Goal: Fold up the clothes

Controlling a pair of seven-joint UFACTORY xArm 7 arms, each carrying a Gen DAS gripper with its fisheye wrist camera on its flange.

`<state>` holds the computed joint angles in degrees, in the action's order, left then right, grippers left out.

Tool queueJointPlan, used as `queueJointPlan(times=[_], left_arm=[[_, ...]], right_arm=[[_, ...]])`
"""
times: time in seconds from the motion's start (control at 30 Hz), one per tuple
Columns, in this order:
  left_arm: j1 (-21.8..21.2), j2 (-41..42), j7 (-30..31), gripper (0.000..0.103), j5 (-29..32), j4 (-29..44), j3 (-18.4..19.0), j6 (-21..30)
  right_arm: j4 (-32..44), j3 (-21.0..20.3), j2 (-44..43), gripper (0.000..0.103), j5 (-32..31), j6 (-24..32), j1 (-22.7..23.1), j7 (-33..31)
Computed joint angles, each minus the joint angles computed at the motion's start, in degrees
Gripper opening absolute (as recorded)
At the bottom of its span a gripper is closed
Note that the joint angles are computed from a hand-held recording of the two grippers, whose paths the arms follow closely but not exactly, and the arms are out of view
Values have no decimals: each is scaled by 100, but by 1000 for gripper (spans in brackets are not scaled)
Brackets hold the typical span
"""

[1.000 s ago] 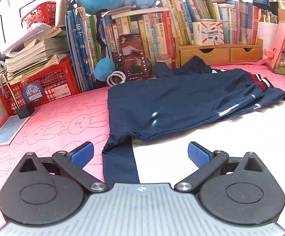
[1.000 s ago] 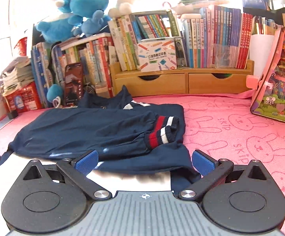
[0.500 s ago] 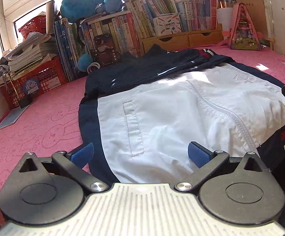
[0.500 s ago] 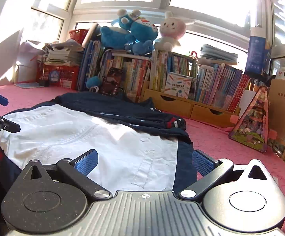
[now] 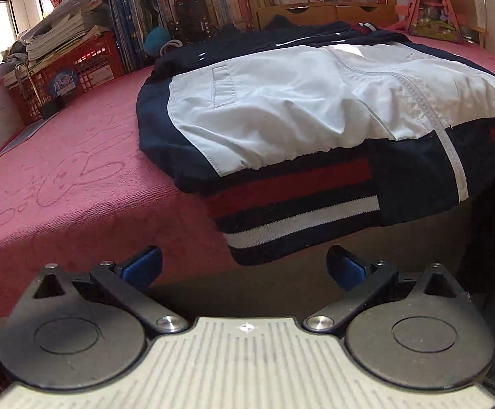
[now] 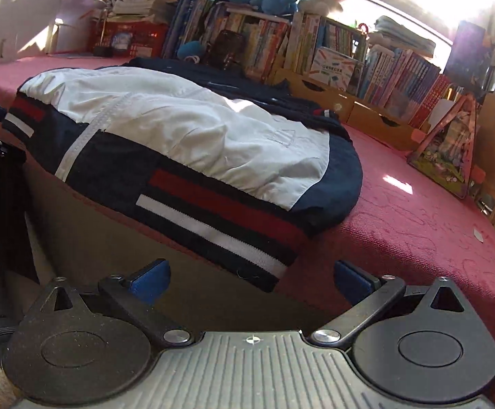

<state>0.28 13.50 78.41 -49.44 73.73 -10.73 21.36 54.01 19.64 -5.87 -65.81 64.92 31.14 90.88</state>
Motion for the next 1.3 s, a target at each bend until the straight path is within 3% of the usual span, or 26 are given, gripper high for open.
queueJointPlan(times=[0.2,0.3,0.47,0.6,0.7,0.77,0.8,0.83,0.9,0.97,1.07,1.17,1.3], left_arm=[[67,51,-181,103,-347,75,-28,-100],[7,-19,-311,103,-566,-48,-72,-579],[31,-213,336,103,-1441,-243,-280,-1242],[58,-339,336,103,-1776,183,-115,-797],[-136,-3,98,103,-1351,993,-6,-825],[-290,401,-177,103,-963,1617,-60,-1223],[-470,656,-510,103,-548,1933,22,-1475],[-809,952,-992,103,-20,2310,331,-1641],[-1379,1565,-2098,103,1020,3167,1079,-1268],[-1435,1891,-2507,103,1388,3642,1165,-813],[-1251,2021,-2338,103,1615,3709,821,-761],[-1095,2038,-1795,103,1932,3458,468,-1360],[-1168,2249,-1758,103,2553,3578,559,-1794]], right_arm=[[-91,45,-96,103,-134,434,21,538],[-130,79,-191,102,-273,509,-1,814],[9,185,-212,100,-504,905,-14,826],[231,112,-308,99,-579,1009,-56,370],[537,-10,-331,100,-851,958,-273,-219],[830,-173,-276,101,-1023,765,-499,-438],[988,-299,-235,101,-1029,560,-634,-505],[1128,-416,-185,102,-995,334,-763,-562],[1440,-685,17,102,-863,-291,-1048,-722],[1758,-848,343,102,-681,-668,-1243,-879],[2291,-1058,954,102,-402,-916,-1346,-1221],[2754,-1275,1395,103,-189,-973,-1288,-1521],[3410,-1577,1878,103,446,-1139,-1279,-1883]])
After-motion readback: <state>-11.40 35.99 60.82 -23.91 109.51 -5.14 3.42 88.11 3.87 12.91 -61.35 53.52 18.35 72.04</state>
